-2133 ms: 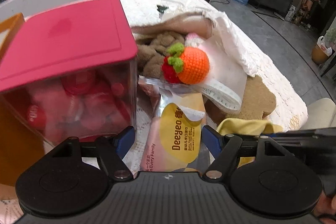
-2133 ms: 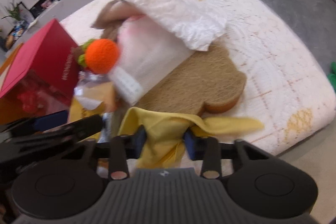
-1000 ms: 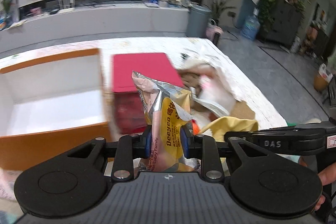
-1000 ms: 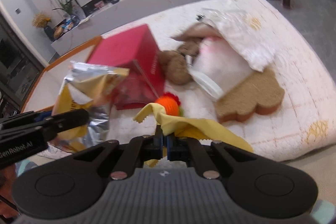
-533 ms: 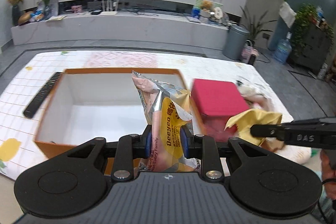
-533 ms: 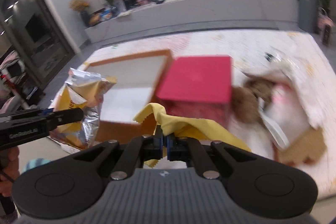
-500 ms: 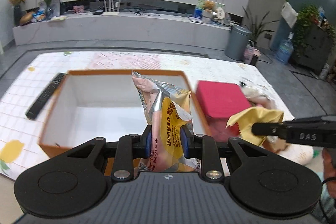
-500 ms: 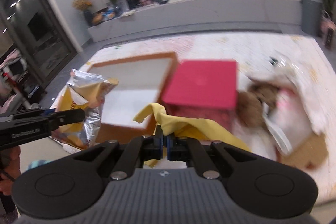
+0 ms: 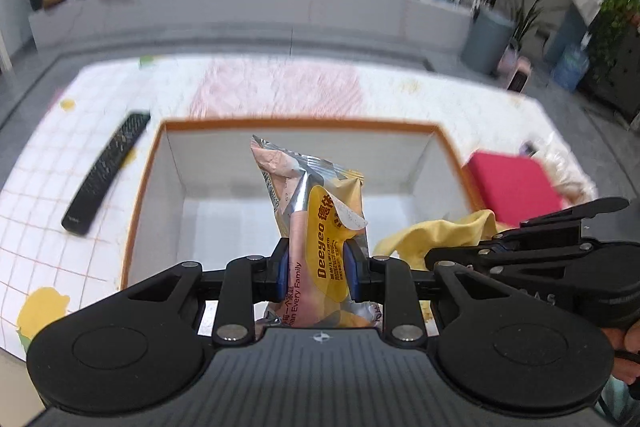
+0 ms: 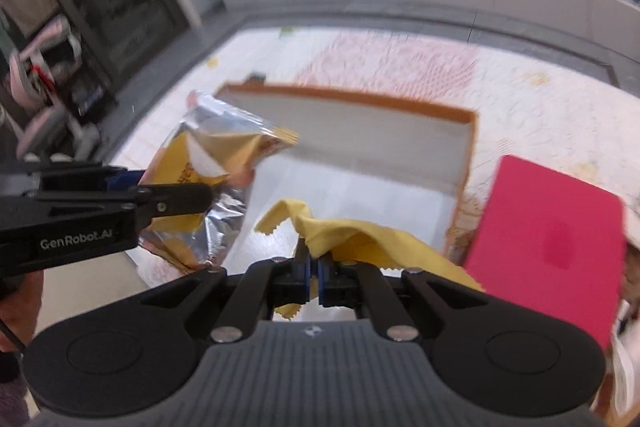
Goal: Organize soft objects
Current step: 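Carry the snack bag and yellow cloth into the orange box and release both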
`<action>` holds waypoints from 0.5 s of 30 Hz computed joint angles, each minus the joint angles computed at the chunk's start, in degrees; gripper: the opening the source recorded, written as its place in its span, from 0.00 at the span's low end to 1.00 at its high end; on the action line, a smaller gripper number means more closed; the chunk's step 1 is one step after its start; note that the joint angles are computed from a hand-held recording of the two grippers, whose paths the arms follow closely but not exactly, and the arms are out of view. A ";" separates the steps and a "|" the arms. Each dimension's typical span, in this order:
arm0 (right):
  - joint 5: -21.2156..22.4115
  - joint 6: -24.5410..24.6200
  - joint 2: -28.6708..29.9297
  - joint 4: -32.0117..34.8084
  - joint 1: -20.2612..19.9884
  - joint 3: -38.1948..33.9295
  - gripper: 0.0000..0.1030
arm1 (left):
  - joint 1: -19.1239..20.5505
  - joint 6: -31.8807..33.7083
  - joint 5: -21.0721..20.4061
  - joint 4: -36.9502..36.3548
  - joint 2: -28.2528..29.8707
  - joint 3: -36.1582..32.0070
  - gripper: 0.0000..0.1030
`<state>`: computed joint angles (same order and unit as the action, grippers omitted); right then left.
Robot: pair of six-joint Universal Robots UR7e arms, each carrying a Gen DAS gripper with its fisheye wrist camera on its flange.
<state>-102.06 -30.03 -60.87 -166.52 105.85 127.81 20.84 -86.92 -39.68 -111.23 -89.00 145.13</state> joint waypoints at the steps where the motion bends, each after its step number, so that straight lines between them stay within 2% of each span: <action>1: -0.81 -0.05 1.78 0.43 0.01 -0.89 0.00 | 1.73 1.17 -0.12 -0.51 0.40 -0.14 0.30; 7: -4.66 1.25 9.04 4.68 -0.30 -5.70 0.00 | 8.97 7.44 -2.20 -6.44 3.21 -0.01 0.30; 10: -5.39 2.03 10.85 5.38 -0.55 -6.50 0.00 | 10.73 8.65 -2.88 -8.21 3.77 0.63 0.30; 15: -6.85 -0.37 12.09 5.24 -0.05 -6.59 0.00 | 12.76 9.63 -4.00 -9.35 5.13 0.09 0.32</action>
